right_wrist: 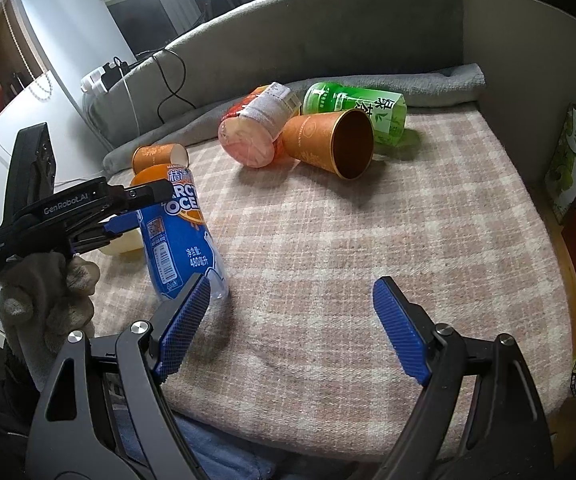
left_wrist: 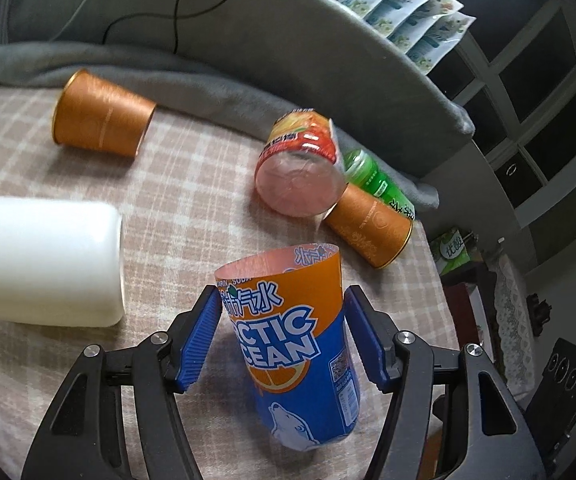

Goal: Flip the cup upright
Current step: 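Rotate the held bottle with the left tool until its cap points up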

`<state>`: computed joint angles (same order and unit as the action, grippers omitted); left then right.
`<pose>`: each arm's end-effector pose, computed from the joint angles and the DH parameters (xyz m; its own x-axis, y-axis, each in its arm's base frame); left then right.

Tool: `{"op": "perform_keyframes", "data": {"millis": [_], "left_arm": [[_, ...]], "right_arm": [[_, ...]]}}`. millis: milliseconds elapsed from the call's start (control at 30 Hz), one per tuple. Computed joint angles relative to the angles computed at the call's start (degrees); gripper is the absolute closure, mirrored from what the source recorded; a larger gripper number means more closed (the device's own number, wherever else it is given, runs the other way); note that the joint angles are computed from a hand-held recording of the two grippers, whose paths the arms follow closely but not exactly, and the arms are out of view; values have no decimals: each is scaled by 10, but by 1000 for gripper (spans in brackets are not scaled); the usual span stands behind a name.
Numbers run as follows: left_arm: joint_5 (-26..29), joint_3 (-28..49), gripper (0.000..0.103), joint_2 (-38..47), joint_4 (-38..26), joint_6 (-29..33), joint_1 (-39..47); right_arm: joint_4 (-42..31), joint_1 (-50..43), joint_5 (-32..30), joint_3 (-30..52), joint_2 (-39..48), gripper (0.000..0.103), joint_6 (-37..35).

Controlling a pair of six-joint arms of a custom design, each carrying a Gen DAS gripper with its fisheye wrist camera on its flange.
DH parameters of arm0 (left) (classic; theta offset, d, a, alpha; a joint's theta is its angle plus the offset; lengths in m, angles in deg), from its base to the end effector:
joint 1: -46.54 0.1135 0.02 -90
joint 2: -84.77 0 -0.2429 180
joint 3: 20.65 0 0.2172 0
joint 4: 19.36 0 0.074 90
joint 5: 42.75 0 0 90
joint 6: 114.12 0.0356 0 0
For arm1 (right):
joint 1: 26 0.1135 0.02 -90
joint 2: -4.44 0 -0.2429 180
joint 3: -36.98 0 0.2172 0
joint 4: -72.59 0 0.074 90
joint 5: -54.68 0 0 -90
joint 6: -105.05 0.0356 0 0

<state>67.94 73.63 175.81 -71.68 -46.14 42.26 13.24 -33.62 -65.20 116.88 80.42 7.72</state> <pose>0.3097 -0.0358 0.2876 -0.8113 -0.2910 -0.5071 -0.0039 0.8700 -0.4931 0.2376 -0.0139 0.2777 -0.7884 -0.0061 -0.6151 -0.2680 0.9035 0.3345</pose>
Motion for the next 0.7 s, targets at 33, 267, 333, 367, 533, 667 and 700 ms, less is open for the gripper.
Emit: {"op": "perform_keyframes", "data": {"millis": [33, 267, 333, 367, 533, 667, 700], "left_arm": [[-4, 0, 40, -2, 2, 1, -2], [-48, -7, 40, -18, 24, 24, -16], [-68, -9, 40, -23, 32, 33, -22], [-78, -9, 40, -23, 36, 37, -25], [-107, -13, 40, -25, 53, 53, -34], [-131, -22, 40, -30, 69, 65, -46], [-140, -24, 40, -31, 75, 70, -50]], "right_arm": [[0, -1, 0, 0, -1, 17, 0], [-2, -4, -2, 1, -5, 17, 2], [-2, -5, -3, 1, -4, 17, 2], [-3, -5, -3, 2, -4, 17, 2], [-4, -6, -4, 3, -3, 17, 5], [1, -9, -4, -1, -2, 17, 8], [1, -10, -4, -1, -3, 17, 8]]}}
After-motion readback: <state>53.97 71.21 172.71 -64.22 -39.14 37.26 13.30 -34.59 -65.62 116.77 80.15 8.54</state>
